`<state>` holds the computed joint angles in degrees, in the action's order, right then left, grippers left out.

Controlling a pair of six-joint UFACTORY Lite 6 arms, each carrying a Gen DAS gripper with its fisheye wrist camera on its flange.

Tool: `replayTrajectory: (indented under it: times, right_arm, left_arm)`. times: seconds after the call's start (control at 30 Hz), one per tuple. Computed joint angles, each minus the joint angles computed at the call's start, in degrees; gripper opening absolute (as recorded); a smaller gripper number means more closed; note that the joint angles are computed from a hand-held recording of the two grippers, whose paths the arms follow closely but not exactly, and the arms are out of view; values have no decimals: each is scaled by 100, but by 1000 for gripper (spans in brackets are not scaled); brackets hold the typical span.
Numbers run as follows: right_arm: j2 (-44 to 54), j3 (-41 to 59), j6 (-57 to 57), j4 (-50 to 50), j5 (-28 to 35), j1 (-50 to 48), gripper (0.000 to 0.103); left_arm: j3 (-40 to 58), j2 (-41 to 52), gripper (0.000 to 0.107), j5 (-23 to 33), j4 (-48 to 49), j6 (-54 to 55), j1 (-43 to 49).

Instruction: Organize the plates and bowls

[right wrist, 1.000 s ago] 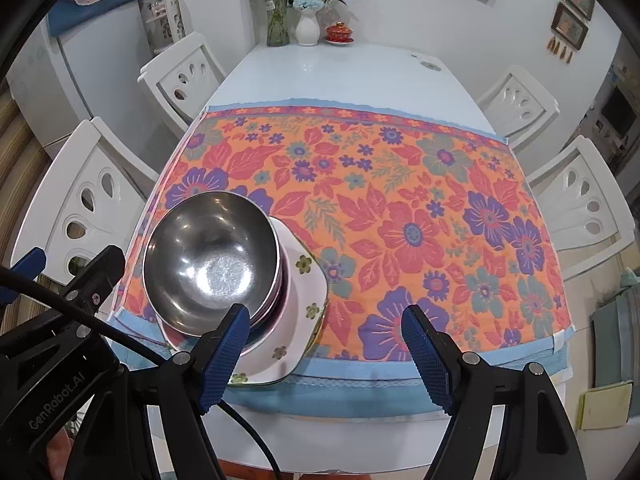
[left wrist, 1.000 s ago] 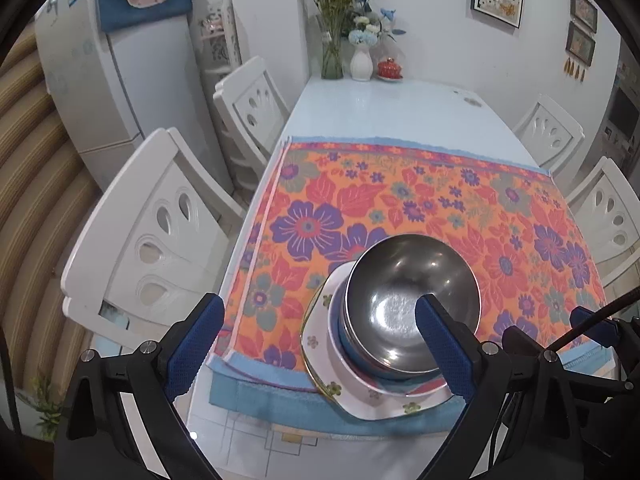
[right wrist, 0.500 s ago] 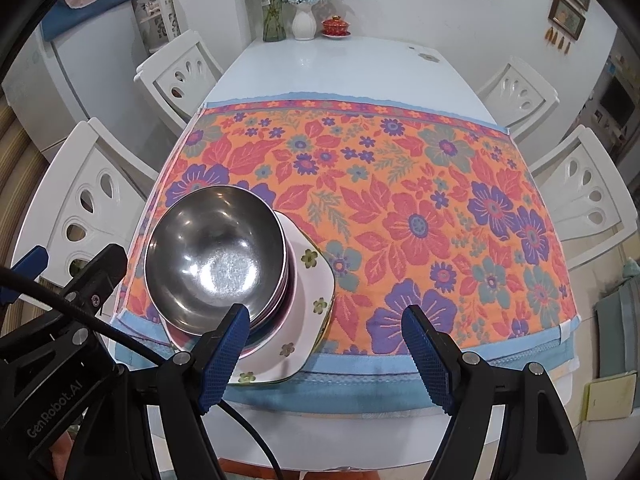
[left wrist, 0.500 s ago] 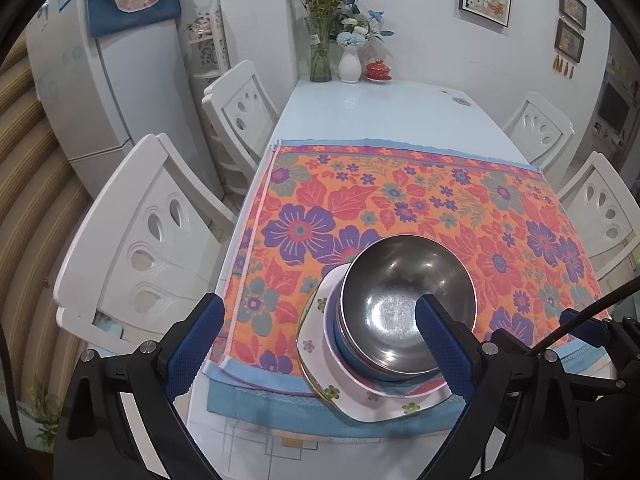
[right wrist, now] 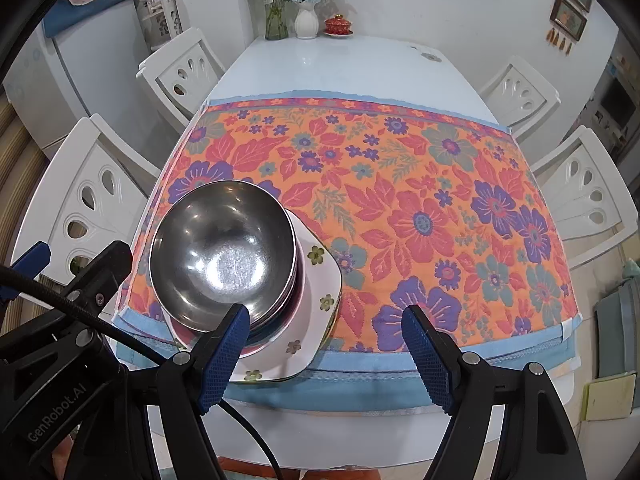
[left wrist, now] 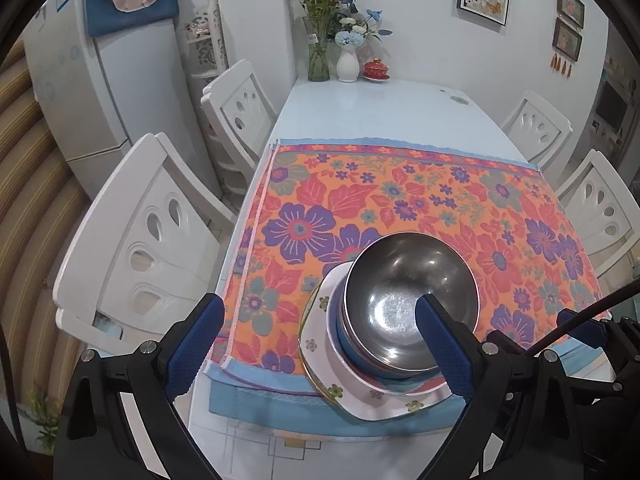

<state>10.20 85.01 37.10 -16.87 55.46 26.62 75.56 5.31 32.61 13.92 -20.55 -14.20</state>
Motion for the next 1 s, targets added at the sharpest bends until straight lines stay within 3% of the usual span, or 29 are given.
replayTrajectory:
  times: [1.0]
  right_arm:
    - [148, 139, 55, 20, 25, 51, 76]
  left_arm:
    - [160, 167, 96, 65, -630, 602, 120]
